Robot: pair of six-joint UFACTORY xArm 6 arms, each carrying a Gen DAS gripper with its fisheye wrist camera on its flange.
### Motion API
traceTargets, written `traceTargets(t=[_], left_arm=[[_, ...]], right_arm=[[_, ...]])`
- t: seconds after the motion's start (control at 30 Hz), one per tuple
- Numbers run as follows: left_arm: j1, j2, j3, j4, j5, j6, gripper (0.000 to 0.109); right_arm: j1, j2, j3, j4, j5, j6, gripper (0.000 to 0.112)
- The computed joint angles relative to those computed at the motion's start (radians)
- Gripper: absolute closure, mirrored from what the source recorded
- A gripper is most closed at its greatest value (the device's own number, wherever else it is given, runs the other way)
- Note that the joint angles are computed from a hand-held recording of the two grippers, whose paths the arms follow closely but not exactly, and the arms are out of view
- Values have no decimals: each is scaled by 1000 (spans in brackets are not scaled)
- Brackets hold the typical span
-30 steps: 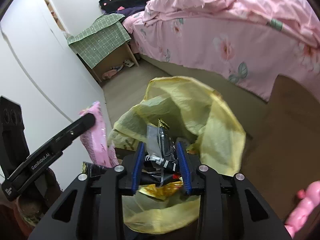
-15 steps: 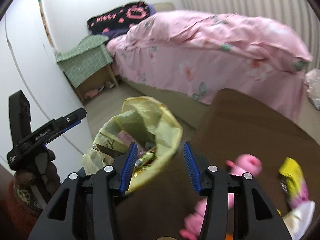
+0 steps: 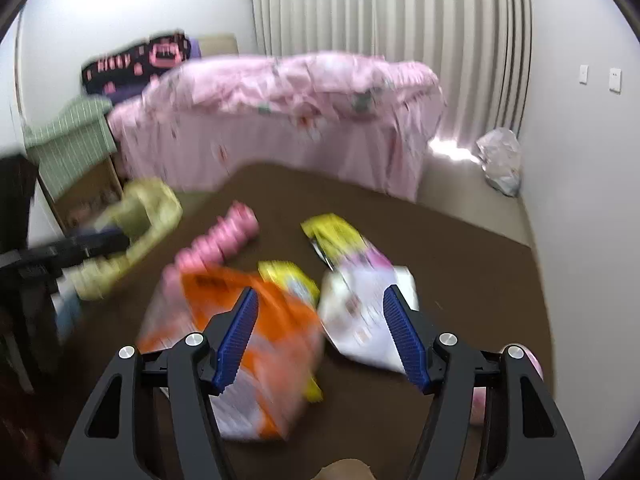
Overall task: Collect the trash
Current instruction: 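Grasp the orange-white bag with the right tool while the left tool returns to the table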
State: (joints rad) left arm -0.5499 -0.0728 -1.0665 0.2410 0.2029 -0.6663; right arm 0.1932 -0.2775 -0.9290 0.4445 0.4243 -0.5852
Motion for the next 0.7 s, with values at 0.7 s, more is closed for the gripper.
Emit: traceTargets(t=[0.7], left_arm=[[-153, 123, -113, -490, 246, 540, 46]], right_arm=[[-55, -60, 133, 207, -28, -109, 51]])
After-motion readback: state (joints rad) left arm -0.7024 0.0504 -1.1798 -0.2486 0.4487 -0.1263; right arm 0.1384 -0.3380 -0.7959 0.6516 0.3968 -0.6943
